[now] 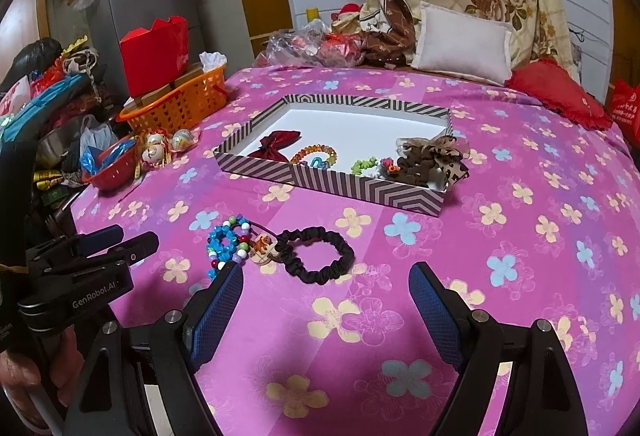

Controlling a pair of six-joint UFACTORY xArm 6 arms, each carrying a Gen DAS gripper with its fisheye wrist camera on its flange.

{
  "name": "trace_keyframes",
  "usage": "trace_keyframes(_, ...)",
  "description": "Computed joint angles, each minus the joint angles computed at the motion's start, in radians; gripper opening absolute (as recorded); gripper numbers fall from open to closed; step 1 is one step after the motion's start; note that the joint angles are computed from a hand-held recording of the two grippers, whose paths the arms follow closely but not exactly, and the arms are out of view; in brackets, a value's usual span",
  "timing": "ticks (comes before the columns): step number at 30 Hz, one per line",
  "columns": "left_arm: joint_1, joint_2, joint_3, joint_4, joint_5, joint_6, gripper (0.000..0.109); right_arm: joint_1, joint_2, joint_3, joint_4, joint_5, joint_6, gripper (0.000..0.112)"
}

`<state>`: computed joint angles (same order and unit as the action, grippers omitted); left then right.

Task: Organize jewelry
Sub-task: 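Move both open tools toward the blue beaded bracelet and black scrunchie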

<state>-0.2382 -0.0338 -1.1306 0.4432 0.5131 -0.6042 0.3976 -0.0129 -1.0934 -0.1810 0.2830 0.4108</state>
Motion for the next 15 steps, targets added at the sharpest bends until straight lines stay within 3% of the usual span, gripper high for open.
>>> trace_keyframes(15,0.007,0.047,-0.027,-0.027,0.014,0.023,0.054,-0.001,0.049,-0.033,0.069,0.023,-0.064,0.083)
